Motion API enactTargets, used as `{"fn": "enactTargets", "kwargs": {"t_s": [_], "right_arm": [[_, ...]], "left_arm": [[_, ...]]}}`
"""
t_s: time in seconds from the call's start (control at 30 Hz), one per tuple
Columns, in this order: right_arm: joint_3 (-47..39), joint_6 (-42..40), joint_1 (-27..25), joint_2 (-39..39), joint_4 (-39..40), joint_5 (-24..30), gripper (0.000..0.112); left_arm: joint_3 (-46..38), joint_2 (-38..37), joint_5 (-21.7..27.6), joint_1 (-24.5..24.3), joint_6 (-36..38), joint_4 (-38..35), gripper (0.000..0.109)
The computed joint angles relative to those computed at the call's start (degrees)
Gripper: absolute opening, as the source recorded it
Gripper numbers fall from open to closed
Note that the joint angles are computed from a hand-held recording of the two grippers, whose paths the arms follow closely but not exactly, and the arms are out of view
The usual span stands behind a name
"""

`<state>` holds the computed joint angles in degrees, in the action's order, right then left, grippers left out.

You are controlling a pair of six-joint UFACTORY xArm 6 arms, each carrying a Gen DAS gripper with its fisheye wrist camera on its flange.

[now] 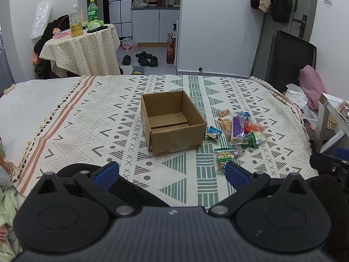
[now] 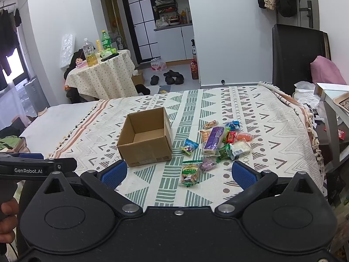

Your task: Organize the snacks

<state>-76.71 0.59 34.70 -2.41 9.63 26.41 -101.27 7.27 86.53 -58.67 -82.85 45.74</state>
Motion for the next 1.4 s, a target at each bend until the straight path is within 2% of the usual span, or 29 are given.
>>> {"fn": "enactTargets", "kwargs": {"t_s": [0.43, 0.77, 1.4], "right_arm": [[-0.31, -0.89, -0.31, 0.59, 0.66, -0.23, 0.103], [-3.7, -0.59, -1.02, 3.69, 1.15, 1.91, 0.103], [-9.46, -0.29, -4.54, 10.96, 1.88, 4.82, 0.103]], "left_arm": [[1.28, -0.49, -2.14, 1.03, 0.53, -0.41, 0.103], [0.79, 0.84, -5.07, 3.69, 2.29, -2.12, 0.103], [-6.48, 9.17, -9.3, 8.98, 7.19, -7.06, 0.103]]}}
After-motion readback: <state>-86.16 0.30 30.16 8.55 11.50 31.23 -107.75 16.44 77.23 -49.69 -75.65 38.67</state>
